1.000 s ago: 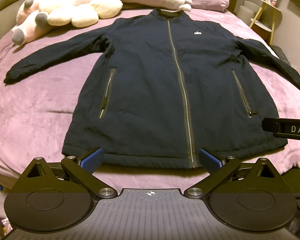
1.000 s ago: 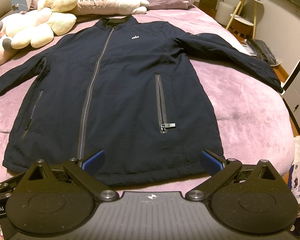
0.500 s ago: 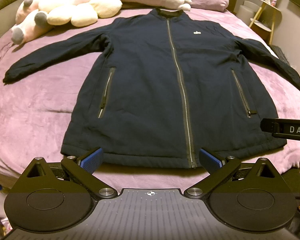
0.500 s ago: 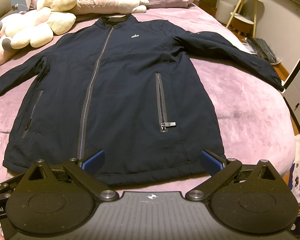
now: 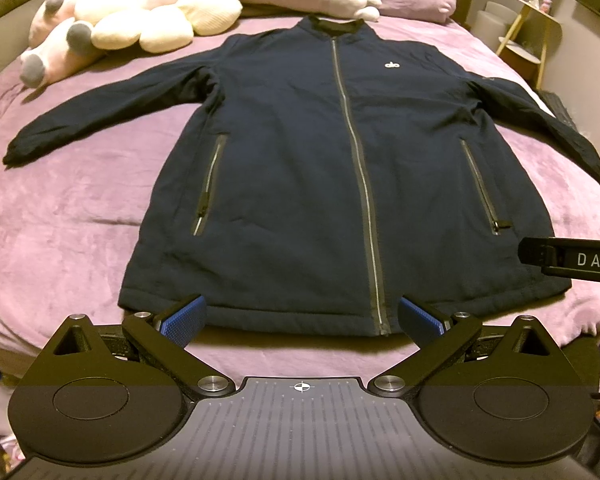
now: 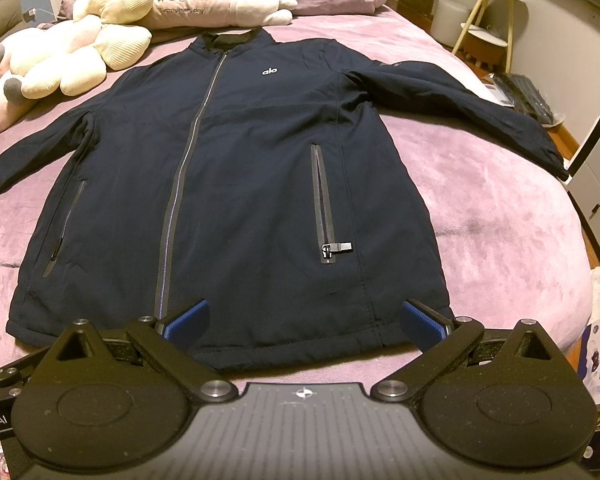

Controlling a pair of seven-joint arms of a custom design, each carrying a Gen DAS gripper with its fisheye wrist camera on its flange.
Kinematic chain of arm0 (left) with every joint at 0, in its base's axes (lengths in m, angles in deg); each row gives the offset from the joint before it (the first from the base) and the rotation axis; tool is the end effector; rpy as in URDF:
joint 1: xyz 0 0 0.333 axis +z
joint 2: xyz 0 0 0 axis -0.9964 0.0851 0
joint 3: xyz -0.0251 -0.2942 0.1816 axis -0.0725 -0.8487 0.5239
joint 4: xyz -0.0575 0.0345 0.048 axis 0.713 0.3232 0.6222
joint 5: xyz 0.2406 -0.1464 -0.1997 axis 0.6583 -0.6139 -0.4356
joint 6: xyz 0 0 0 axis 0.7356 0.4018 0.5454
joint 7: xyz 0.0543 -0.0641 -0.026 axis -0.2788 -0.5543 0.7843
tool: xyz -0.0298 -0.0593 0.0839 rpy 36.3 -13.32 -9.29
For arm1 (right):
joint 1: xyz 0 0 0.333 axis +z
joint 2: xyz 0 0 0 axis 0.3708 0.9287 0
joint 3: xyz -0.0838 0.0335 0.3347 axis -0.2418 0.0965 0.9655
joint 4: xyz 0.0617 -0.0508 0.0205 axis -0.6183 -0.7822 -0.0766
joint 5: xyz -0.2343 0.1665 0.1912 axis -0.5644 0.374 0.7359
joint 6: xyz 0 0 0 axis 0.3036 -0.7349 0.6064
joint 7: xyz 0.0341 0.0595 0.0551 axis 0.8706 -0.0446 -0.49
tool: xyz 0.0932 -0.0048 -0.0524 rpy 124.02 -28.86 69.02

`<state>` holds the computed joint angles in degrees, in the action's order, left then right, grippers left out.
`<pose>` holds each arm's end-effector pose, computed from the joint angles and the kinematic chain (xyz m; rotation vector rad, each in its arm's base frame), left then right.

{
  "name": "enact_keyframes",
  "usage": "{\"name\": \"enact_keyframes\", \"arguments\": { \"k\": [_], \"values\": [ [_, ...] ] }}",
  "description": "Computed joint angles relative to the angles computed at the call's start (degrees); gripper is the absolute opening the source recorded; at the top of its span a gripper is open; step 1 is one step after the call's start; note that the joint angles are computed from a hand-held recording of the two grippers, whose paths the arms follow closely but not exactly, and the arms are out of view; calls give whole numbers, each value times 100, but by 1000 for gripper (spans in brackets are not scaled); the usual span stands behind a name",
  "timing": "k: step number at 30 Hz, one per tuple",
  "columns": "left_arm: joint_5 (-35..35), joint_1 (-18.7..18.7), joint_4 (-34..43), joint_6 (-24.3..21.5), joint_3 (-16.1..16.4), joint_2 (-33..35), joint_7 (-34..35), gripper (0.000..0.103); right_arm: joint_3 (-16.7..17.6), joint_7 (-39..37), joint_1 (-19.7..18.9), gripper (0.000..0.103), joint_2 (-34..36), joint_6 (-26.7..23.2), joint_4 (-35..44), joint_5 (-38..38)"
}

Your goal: Fold large clothes

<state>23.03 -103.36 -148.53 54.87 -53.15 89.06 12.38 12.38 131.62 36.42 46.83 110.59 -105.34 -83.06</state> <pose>0.6689 -0.2746 0.5471 -1.8501 1.9720 -0.6132 0.7128 0.1413 0.5076 -1.7207 2.0615 -0.6053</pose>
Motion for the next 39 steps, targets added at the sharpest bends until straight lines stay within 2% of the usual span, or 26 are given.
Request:
{"name": "enact_keyframes", "arguments": {
  "k": [32,36,37,39],
  "values": [
    [-390,63,482,-210,-94,355,325,103,168,-302,-248,101,122,99,-5,602],
    [-464,75,584,21,-100,480,372,103,372,-530,-461,101,81,496,-213,994],
    [-461,78,557,206,-93,503,377,103,523,-710,-608,101,47,814,-376,1237],
    [-411,74,465,754,-44,564,349,103,931,-1234,-976,101,-27,1856,-868,1854]
  ]
}}
